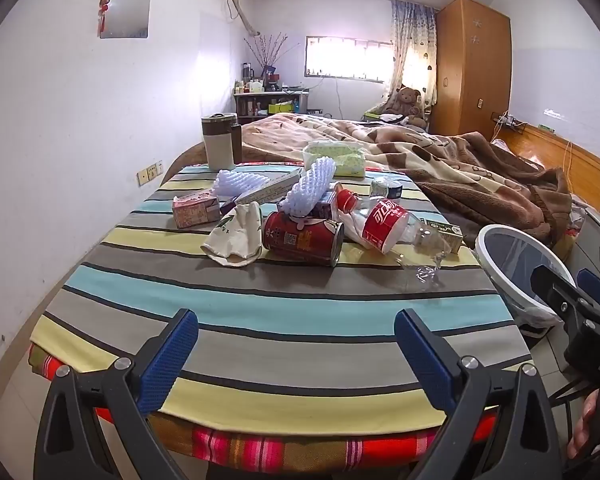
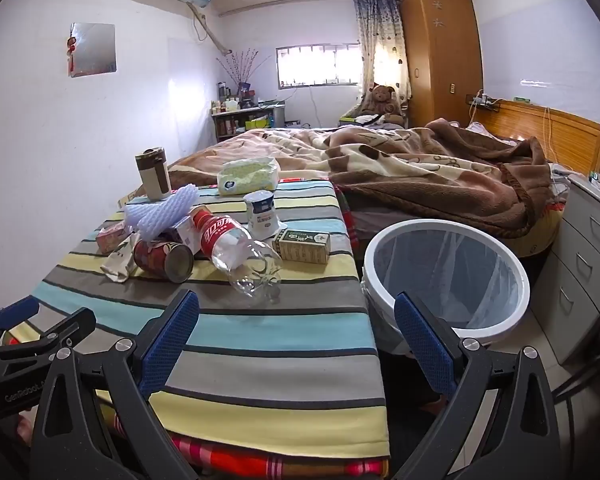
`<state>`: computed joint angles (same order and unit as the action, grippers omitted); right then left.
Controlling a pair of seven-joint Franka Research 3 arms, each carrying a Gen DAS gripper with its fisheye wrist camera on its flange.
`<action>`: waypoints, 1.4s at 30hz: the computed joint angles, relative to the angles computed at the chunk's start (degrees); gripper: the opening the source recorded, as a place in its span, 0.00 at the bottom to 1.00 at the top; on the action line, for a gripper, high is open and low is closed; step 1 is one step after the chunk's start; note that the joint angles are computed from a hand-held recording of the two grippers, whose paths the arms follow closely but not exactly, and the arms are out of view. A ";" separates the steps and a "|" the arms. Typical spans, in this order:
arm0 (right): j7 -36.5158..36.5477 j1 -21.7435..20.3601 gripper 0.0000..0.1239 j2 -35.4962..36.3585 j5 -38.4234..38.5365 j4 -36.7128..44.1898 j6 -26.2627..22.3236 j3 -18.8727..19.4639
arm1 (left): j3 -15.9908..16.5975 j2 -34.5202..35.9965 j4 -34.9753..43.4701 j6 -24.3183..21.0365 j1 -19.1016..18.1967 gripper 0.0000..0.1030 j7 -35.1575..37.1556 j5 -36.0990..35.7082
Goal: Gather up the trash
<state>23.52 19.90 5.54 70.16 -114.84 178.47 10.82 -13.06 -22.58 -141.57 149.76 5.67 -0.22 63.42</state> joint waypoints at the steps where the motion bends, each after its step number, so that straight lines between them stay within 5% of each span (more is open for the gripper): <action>1: 0.68 0.09 0.81 -0.03 -0.72 -0.13 -0.05 -0.13 | 0.05 0.04 0.02 -0.09 -0.08 0.97 0.21 -0.20; 42: -0.17 0.26 0.81 -0.17 0.21 -0.14 0.21 -0.08 | 0.02 0.05 0.01 -0.22 -0.12 0.97 0.09 -0.05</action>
